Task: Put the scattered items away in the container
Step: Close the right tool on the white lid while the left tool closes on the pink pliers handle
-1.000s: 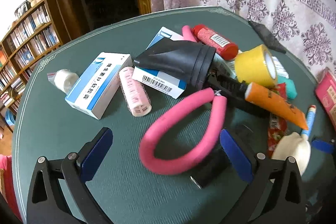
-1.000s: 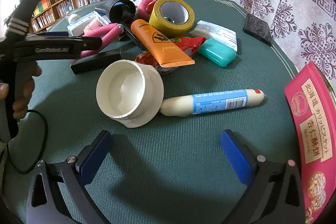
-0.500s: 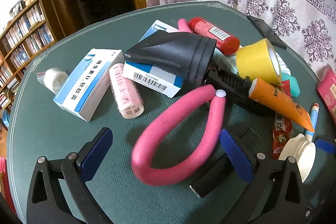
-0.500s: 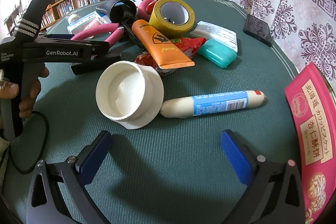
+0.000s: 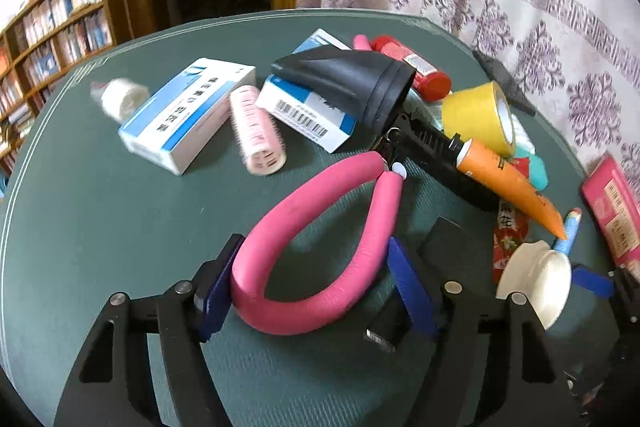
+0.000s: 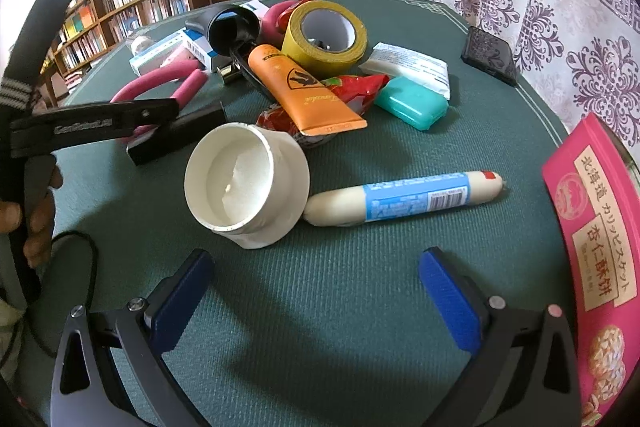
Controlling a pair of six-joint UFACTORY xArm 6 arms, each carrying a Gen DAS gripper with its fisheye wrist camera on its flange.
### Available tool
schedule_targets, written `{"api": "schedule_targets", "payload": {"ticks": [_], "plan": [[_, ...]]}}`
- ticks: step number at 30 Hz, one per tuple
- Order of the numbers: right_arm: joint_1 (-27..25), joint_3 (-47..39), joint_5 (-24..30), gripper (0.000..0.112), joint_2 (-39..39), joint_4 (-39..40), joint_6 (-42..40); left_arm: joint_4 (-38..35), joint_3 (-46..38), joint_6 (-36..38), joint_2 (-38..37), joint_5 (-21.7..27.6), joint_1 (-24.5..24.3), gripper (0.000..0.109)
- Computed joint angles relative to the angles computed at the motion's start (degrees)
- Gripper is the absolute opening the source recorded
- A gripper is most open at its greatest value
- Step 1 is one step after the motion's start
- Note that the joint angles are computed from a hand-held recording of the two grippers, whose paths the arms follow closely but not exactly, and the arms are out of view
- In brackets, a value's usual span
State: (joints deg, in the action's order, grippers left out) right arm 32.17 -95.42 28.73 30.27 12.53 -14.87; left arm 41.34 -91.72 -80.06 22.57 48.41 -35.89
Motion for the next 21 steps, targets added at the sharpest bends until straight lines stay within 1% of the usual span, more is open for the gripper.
{"api": "schedule_targets", "payload": {"ticks": [2,4,6,8,9,12,16,19,20,21], "plan": [[-0.2,0.83,-0.45,0.101,-0.79,2.31,-0.78,1.47,1.64,-2.1,-1.5,-0.83,-0.1,0.074],[-0.38,2.01,-0.76,0.098,-1.99,6.34,-2.55,2.94,3.55,-4.31,-3.13,-1.69,-0.2,0.074],[-0.19,2.05,-0.64,0.093,-2.49,8.95,-3.74,4.08,5.01,-5.97,-4.37,-2.82,0.03,0.074],[0.44,1.79,-1.44,0.089,-2.72,9.81,-4.69,4.55,4.95,-6.44,-4.32,-3.59,0.37,0.074],[0.89,1.61,-2.09,0.088,-2.68,9.38,-4.86,4.5,4.09,-6.26,-3.66,-3.64,0.5,0.074],[1.99,-0.12,-2.94,0.083,-1.52,6.62,-3.78,5.21,5.47,-6.92,-4.7,-4.33,0.46,0.074],[2.87,-5.63,-1.21,0.077,2.56,0.6,0.54,6.12,5.44,-7.08,-4.77,-3.23,-0.06,0.074],[3.28,-6.47,-2.56,0.069,3.7,-4.97,4.35,6.25,4.82,-6.74,-4.24,-3.18,-0.25,0.075],[3.25,-6.77,-2.45,0.066,3.94,-5.23,4.47,6.26,4.51,-6.52,-4.0,-3.11,-0.31,0.075],[3.24,-7.05,-2.36,0.065,4.21,-5.25,4.54,6.3,4.35,-6.43,-3.87,-3.07,-0.36,0.075]]}}
